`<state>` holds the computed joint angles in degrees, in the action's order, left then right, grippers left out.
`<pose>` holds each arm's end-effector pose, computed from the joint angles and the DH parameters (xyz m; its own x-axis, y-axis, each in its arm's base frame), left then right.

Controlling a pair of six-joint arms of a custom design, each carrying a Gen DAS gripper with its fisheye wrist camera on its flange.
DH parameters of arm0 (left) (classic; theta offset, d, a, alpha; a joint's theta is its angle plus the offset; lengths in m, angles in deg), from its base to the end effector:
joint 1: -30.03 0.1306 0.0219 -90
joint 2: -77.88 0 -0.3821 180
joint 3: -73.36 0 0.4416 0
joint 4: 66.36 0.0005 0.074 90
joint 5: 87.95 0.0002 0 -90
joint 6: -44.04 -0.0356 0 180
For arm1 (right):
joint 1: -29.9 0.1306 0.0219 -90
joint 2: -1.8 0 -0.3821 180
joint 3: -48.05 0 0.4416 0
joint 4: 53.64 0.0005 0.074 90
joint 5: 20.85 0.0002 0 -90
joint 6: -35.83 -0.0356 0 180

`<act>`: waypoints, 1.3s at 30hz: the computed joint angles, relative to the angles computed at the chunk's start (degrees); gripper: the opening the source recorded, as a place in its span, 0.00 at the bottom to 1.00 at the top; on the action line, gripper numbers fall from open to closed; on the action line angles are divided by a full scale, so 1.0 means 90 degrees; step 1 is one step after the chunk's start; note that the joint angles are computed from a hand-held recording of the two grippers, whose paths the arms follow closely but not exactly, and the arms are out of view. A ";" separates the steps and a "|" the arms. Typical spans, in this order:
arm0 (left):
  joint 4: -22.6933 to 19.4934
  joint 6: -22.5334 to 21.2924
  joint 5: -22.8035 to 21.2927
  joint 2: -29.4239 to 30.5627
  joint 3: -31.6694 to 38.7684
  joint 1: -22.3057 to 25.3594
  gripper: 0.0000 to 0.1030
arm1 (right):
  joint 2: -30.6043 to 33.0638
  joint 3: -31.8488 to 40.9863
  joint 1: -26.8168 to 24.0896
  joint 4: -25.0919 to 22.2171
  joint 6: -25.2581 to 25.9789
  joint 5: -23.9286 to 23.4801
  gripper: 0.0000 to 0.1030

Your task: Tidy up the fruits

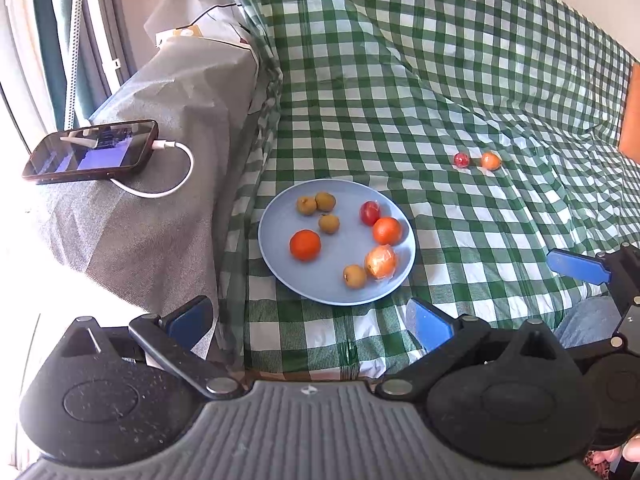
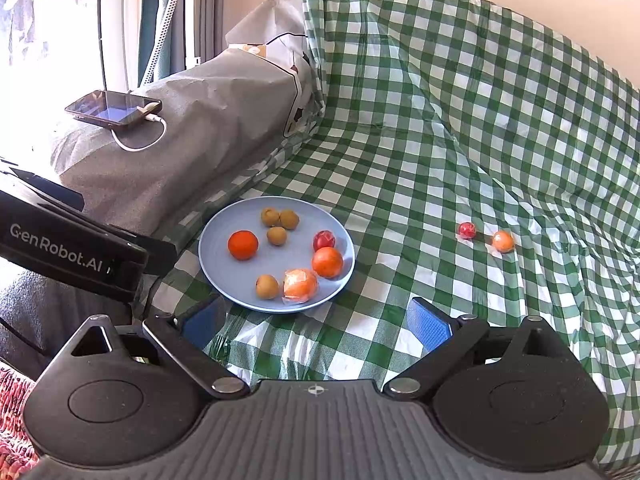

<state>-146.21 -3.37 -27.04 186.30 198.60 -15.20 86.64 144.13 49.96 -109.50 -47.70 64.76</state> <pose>0.4435 -0.4232 0.5271 -0.7769 -0.0566 -0.6271 -0.0824 0.9965 0.0121 0.4675 0.1731 0.5202 -0.6113 -0.3428 -0.7133 -0.4650 0.8849 -0.0268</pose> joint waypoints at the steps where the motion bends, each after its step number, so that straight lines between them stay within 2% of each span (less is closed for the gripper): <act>1: -0.0001 -0.0014 0.0009 0.0002 0.0002 0.0006 1.00 | 0.0000 0.0002 0.0000 -0.0006 -0.0005 -0.0001 0.94; 13: -0.0112 -0.0093 0.0051 0.0095 0.0107 0.0052 1.00 | 0.0101 0.0066 0.0008 -0.0087 -0.0143 0.0002 0.94; 24: -0.0475 -0.0063 0.0088 0.0428 0.0594 0.0116 1.00 | 0.0211 0.0092 -0.0121 -0.0066 -0.0488 -0.0121 0.94; 31: -0.0656 -0.0295 0.0118 0.0981 0.1423 0.0179 1.00 | 0.0311 0.0118 -0.0369 0.0004 -0.0868 -0.0077 0.94; 39: -0.0861 -0.0623 0.0241 0.1906 0.2848 0.0220 1.00 | 0.0467 0.0181 -0.0796 -0.0022 -0.1073 0.0135 0.94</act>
